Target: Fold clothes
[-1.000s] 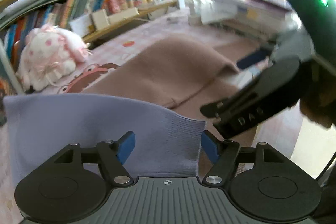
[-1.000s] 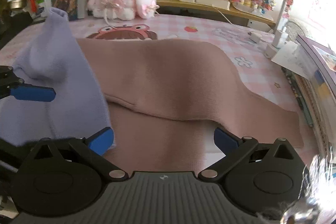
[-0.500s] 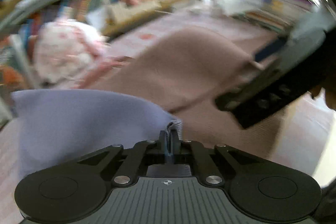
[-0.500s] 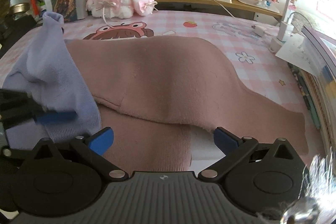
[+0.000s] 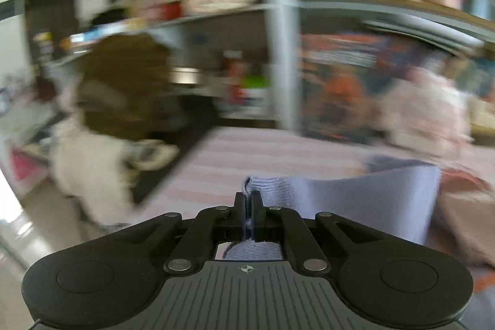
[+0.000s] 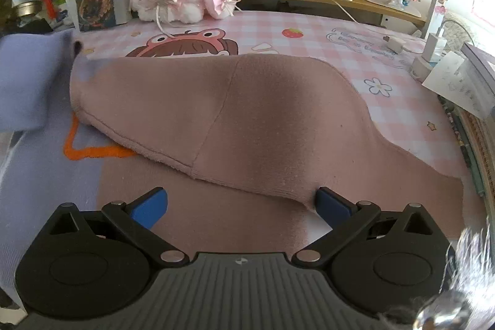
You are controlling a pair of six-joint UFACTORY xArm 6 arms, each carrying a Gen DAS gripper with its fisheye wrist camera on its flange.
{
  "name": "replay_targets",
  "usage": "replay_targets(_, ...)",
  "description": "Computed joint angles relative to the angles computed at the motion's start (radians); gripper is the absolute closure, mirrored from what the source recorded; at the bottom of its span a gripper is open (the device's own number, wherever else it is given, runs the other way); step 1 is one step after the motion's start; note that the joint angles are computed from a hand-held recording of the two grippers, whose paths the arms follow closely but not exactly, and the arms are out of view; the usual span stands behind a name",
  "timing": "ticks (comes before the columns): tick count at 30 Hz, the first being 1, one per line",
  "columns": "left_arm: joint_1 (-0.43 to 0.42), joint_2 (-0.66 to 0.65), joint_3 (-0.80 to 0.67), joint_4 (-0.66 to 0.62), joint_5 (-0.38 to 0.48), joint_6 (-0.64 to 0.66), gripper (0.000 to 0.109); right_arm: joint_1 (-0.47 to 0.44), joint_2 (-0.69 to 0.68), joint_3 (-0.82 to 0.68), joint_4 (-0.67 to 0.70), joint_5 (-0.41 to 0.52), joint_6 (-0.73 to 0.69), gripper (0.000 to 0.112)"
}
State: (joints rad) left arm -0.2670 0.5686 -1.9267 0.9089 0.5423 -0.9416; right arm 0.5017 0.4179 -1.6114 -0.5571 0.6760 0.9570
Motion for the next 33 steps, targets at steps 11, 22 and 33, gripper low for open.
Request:
replay_targets(11, 0.106, 0.102, -0.111, 0.045, 0.068, 0.009, 0.104, 0.051, 0.062, -0.128, -0.096, 0.132, 0.064, 0.01)
replay_targets(22, 0.071, 0.047, -0.016, -0.11, -0.035, 0.259, 0.06, 0.077, 0.21, -0.359, -0.083, 0.165, -0.157, 0.012)
replay_targets(33, -0.142, -0.021, 0.197, -0.674, -0.164, 0.632, 0.06, 0.056, 0.443, -0.674, 0.174, 0.134, -0.636, 0.033)
